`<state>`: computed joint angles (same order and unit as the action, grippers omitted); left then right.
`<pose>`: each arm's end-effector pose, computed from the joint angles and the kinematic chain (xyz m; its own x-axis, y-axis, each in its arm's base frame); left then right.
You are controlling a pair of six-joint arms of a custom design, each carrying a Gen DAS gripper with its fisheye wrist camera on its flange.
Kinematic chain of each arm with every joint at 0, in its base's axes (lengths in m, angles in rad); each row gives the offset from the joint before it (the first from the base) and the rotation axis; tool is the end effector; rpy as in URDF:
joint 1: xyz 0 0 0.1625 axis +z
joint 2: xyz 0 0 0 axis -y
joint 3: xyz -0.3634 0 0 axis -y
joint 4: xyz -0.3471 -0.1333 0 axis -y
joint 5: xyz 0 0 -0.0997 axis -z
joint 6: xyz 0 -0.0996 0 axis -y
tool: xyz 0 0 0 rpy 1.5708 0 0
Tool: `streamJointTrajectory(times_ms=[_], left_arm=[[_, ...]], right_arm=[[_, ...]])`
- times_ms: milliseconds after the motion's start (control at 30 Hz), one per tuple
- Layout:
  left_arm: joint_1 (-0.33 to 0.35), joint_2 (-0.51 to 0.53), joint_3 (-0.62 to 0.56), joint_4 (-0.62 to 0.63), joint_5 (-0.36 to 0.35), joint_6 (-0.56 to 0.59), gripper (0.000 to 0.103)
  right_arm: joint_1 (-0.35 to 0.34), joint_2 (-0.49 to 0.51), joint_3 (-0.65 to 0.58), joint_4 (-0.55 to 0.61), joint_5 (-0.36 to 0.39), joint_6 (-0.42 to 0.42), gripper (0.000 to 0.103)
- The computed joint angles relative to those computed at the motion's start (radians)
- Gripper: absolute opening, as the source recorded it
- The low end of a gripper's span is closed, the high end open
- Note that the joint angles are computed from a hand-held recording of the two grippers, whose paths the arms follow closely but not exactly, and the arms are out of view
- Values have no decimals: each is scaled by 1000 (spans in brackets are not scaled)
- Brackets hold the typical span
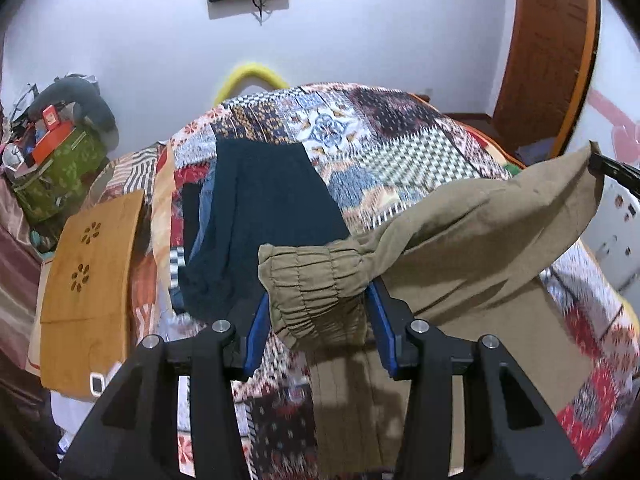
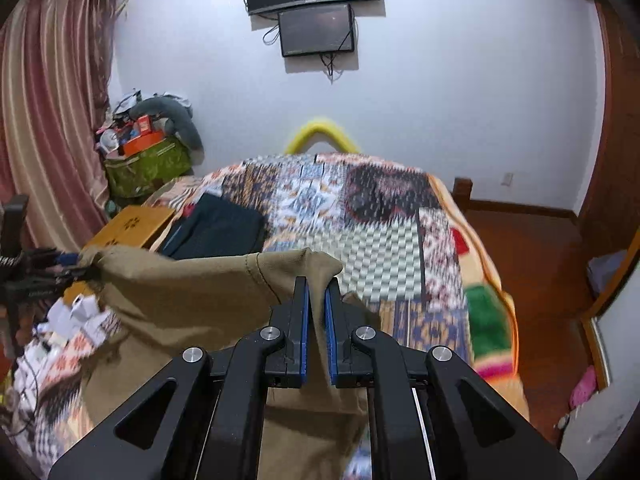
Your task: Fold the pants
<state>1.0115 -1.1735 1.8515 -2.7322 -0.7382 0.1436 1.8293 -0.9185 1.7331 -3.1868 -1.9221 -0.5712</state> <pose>-0.1060 -0.5594 0.2669 -0.6779 0.1724 -0.7147 0.5727 0.7334 -0.3663 0.2479 -0.5502 0.2054 -0.7206 -0.3645 0.5898 -0.6745 0.5652 -0.4749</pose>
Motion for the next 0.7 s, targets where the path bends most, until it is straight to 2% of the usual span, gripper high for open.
streamJointTrajectory(times_ms=[267, 567, 600, 700], left_arm=[[-22, -102, 183, 3, 10, -83, 45], [-43, -166, 304, 48, 37, -188, 45], [-44, -170, 314, 48, 42, -196, 45], [-49, -183, 338, 59, 54, -212, 45]], right_arm=[[-29, -108, 252, -74, -1, 32, 6], [-76, -144, 434, -171, 20, 93, 7], [-80, -158, 448, -142, 25, 104, 7], [-88, -162, 488, -149, 17, 120, 7]])
